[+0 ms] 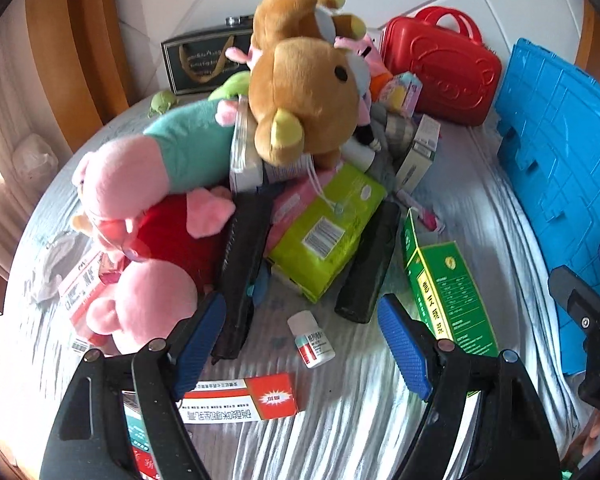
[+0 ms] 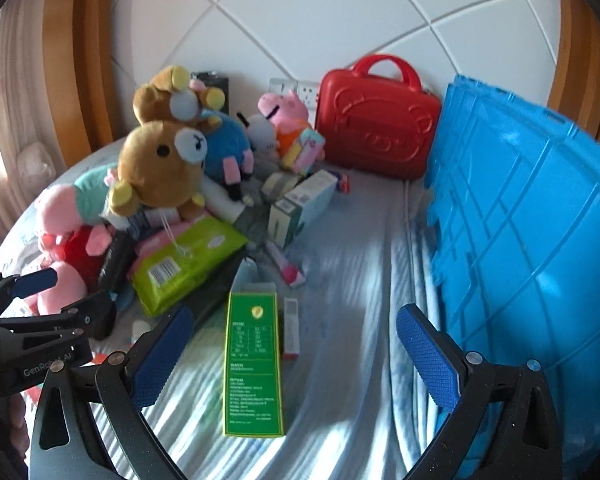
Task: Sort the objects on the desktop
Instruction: 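Move both tools back over the pile on the bed, then grasp the small white pill bottle with the left tool while the right tool grasps the green syrup box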
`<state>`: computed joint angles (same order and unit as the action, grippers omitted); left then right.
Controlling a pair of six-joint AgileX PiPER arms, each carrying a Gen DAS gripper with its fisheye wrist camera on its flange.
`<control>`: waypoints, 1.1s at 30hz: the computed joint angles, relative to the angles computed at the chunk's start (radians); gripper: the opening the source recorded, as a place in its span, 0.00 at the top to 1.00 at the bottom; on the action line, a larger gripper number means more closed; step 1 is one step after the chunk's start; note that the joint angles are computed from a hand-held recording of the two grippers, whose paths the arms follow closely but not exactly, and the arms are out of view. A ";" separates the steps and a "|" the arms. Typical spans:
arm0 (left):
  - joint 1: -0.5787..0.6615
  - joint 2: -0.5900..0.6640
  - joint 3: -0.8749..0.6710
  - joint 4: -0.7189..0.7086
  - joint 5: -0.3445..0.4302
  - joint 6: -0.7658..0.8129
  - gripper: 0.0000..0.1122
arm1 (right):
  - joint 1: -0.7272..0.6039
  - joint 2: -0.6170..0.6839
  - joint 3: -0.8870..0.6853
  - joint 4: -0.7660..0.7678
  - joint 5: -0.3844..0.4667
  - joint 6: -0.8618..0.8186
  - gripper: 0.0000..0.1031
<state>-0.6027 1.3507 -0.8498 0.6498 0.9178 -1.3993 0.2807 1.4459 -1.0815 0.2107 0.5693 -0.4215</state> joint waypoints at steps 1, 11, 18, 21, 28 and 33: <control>0.020 0.018 0.012 -0.019 -0.030 0.011 0.30 | -0.004 0.024 -0.003 -0.002 0.010 0.004 0.00; 0.170 0.211 0.078 -0.185 -0.291 0.157 0.44 | 0.012 0.209 -0.043 -0.031 0.079 0.047 0.00; 0.168 0.264 0.065 -0.177 -0.312 0.166 0.54 | 0.038 0.291 -0.065 -0.044 0.095 0.082 0.00; 0.155 0.261 0.060 -0.171 -0.297 0.161 0.62 | 0.039 0.311 -0.073 -0.016 0.104 0.076 0.00; 0.147 0.225 0.092 -0.172 -0.301 0.158 0.74 | 0.050 0.328 -0.076 -0.028 0.102 0.100 0.15; 0.164 0.206 0.115 -0.181 -0.317 0.180 0.75 | 0.064 0.336 -0.073 -0.033 0.100 0.101 0.29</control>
